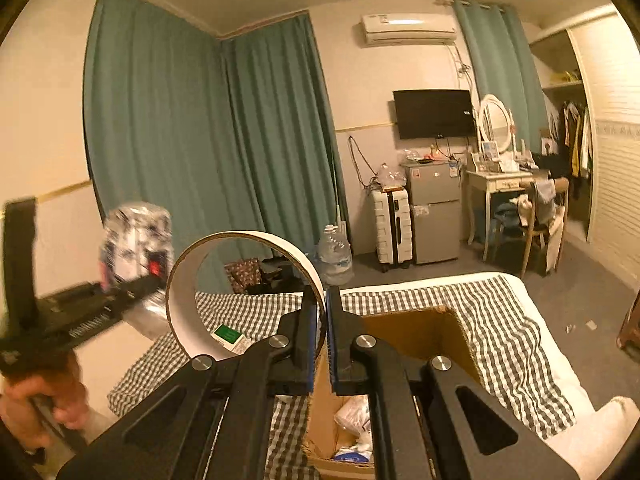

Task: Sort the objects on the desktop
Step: 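Lift and carry the snack bag and tape roll over the cardboard box, then open the left tool to drop the snack bag while the right tool releases the tape roll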

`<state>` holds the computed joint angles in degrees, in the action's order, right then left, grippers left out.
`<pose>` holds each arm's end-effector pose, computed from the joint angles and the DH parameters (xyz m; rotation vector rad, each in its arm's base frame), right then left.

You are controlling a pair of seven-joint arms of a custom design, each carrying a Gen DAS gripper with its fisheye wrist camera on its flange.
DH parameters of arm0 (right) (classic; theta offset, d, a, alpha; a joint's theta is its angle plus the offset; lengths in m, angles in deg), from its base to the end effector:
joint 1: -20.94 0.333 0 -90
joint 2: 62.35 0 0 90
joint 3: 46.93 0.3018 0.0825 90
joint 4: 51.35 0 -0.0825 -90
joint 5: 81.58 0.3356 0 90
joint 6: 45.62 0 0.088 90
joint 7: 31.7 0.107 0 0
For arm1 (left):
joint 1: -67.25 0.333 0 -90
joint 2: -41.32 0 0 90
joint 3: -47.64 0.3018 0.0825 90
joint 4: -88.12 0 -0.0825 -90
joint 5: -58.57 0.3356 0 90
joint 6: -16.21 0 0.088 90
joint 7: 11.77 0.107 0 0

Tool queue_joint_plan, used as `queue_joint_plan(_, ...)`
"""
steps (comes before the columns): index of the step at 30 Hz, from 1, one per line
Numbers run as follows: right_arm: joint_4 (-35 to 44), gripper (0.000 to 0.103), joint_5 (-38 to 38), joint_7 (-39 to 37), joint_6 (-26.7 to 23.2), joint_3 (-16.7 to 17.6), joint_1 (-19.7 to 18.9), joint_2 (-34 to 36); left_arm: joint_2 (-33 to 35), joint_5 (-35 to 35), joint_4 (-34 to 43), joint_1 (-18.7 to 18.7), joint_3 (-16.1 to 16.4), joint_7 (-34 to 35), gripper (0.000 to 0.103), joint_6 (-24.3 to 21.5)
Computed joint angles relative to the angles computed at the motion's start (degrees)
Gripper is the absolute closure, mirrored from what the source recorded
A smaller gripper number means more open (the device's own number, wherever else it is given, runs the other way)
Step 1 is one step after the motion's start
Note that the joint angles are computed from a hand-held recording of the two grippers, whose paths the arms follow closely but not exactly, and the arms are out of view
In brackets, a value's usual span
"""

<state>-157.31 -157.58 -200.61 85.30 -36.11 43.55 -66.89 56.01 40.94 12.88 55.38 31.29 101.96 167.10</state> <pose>0.4582 0.2803 0.6218 -1.0522 1.7521 -1.1197 0.5689 -0.2594 0.7155 -1.0164 2.1122 -1.3206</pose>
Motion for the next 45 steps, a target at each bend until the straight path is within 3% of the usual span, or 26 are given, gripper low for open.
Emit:
queue_joint_plan(6, -6.1, 0.099, 0.7, 2.5, -3.4, 0.3, -2.1, -4.5, 2.9, 2.0, 0.0, -3.2, -1.7, -0.1, 0.078, 0.2)
queue_joint_plan(20, -10.3, 0.099, 8.9, -2.4, 5.3, -2.9, -7.1, -2.0, 9.0, 3.3, -2.2, -7.2, -4.3, 5.3, 0.078, 2.5)
queue_joint_plan(29, -10.3, 0.099, 16.9, -6.0, 5.8, -4.7, -7.8, 1.4, 17.0, 6.9, 6.7, -8.8, -3.0, 2.9, 0.076, -5.6)
queue_joint_plan(35, -8.6, 0.093, 22.9, -10.4, 6.6, -6.0, -7.4, 4.2, 19.3, 7.0, 9.2, -8.6, -3.0, 2.5, 0.052, -7.9)
queue_joint_plan(37, -7.4, 0.085, 24.3, -12.2, 5.4, -6.1, -6.9, 5.0, 18.6, 5.7, 8.0, -7.8, -3.6, 3.0, 0.044, -6.5)
queue_joint_plan(39, -6.3, 0.060, 24.5, -12.3, 4.1, -6.1, -6.2, 5.7, 17.7, 5.0, 6.3, -7.4, -3.9, 3.7, 0.036, -4.4)
queue_joint_plan(40, -6.2, 0.055, 24.1, -11.7, 3.7, -6.2, -5.9, 5.7, 17.3, 4.5, 5.5, -7.0, -4.2, 4.2, 0.036, -3.5)
queue_joint_plan(45, -5.8, 0.045, 21.6, -7.1, 2.1, -5.8, -5.0, 4.6, 14.7, 0.1, 2.1, -4.1, -6.2, 7.7, 0.035, 0.1)
